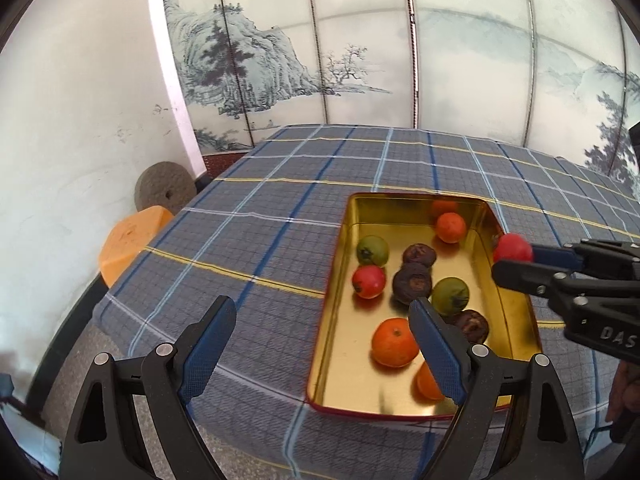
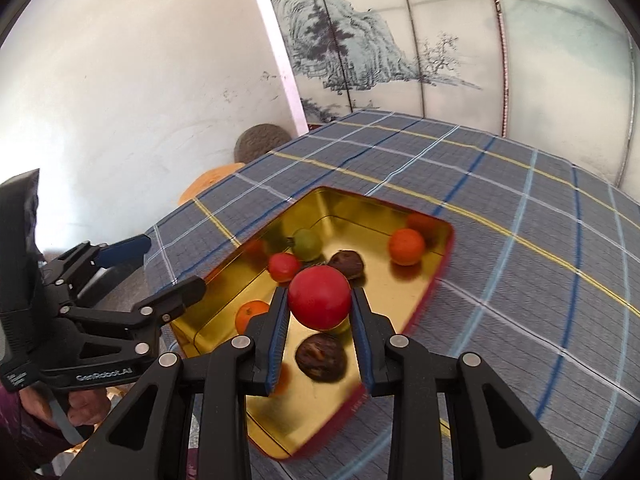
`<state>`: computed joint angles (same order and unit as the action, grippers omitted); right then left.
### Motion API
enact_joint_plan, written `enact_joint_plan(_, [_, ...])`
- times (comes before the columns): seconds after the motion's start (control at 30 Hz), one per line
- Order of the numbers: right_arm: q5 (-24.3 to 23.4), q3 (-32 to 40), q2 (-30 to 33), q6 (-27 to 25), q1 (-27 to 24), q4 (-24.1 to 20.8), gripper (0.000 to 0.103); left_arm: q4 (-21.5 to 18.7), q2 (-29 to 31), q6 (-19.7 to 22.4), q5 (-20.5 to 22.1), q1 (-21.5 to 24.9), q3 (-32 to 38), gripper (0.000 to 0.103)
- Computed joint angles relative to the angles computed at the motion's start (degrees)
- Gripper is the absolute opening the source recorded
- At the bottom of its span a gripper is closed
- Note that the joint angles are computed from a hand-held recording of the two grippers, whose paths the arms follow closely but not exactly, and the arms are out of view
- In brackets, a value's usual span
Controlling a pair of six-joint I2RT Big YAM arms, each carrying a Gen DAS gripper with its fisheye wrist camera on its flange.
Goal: Organize fruits
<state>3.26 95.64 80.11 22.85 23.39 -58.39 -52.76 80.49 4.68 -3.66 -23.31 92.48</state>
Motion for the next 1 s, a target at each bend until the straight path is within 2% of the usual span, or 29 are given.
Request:
enact_joint_plan(0.17, [0.15,1.08,1.88,0.07,0.57,-0.6,0.029,2.12,-1.59,0.2,2.83,1.73,-1.56,0.089])
enact_joint_plan(0.27, [0.43,1.56,2.82,0.41,0.73,-0.97,0.029,3.25,-2.4,-0.17,2.99,2.34,-2.2,0.093])
enact_joint_plan(0.37, [0.72,1.74,3.28,0.95,0.84,-0.87,0.03,2.85,-2.67,-0.94,2.19,2.95,-1.95,0.097])
enact_joint_plan(0.5, [1.46,1.86,3.4,1.41,1.19,-0.11,0.03,1.55,-2.84,-2.2,3.83,4.22,-1.06,0.099])
enact_joint_plan(0.67, [3.13,2.31,3.1,0.67,2.04,0.96,0.031,2.77,-4.24,-1.7,4.61,4.77,-1.99,0.099])
enact_joint_plan(0.8, [4.86,2.89,2.78,-0.11,2.71,1.5,0.039,4.01,-5.63,-1.35,4.47,4.54,-2.99,0.099])
enact_joint_plan(0.9, [5.55,3.03,2.3,-0.28,2.92,1.6,0.043,3.48,-6.0,-1.12,4.72,4.34,-2.78,0.099])
enact_joint_plan(1.0, [7.81,2.01,0.49,-0.19,3.88,2.69,0.053,2.91,-6.48,-1.62,5.27,4.27,-2.46,0.099])
